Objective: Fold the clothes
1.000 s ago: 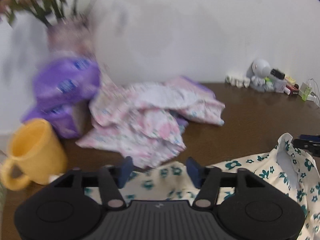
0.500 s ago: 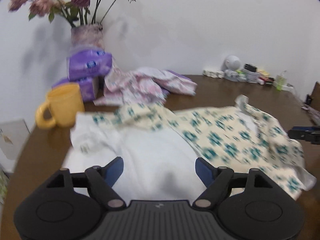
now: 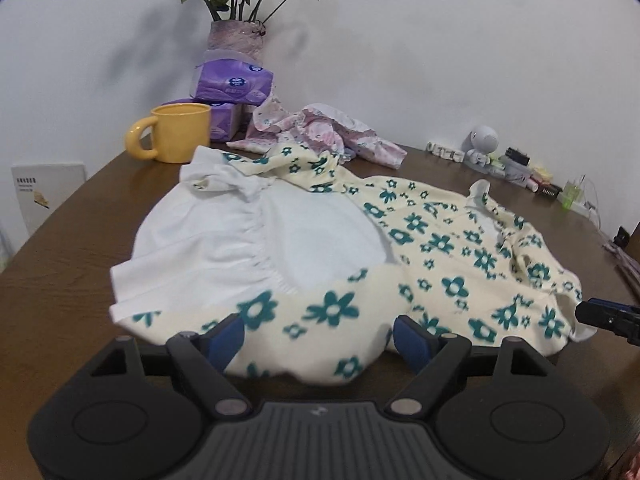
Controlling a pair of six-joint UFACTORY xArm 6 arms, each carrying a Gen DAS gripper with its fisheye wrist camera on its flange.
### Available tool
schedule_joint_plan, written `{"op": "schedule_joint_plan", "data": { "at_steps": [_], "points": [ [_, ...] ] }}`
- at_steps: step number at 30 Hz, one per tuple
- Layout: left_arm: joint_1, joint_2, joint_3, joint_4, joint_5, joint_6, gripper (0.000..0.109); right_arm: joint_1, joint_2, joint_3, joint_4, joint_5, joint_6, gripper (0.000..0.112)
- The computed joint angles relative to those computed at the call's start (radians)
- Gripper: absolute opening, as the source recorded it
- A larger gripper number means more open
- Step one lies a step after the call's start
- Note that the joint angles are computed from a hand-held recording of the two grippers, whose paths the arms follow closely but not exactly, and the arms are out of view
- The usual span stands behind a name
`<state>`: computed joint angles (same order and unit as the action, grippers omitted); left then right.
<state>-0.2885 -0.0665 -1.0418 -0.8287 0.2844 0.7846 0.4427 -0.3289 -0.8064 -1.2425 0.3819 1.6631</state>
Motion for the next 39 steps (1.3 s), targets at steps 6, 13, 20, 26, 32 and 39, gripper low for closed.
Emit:
{"op": "schedule_joint_plan", "data": {
  "at_steps": [6,13,20,26,32,39],
  "points": [
    [0.002,-0.032,0.063,0.051,-0.062,-0.049,0.081,0.044,0.002,0.010,-0.001,0.027,0.019,0.050],
    [-0.013,-0.040,0.094,0.098,-0.107,-0.056,0.081,0.051,0.024,0.002,0.023,0.026,-0.020,0.049],
    [-0.048,-0.020,0.095,0.103,-0.179,0.006,0.081,0.031,0.057,-0.007,0.051,0.033,-0.031,0.049],
    [-0.056,0.003,0.085,0.120,-0.201,0.016,0.063,0.026,0.066,-0.009,0.048,0.027,-0.033,0.043],
    [-0.054,0.008,0.074,0.101,-0.182,0.031,0.048,0.029,0.072,-0.014,0.061,0.038,-0.074,0.023],
    [-0.026,0.002,0.058,0.106,-0.146,0.102,0.007,-0.001,0.041,0.016,0.119,-0.015,-0.198,0.003]
  ]
}}
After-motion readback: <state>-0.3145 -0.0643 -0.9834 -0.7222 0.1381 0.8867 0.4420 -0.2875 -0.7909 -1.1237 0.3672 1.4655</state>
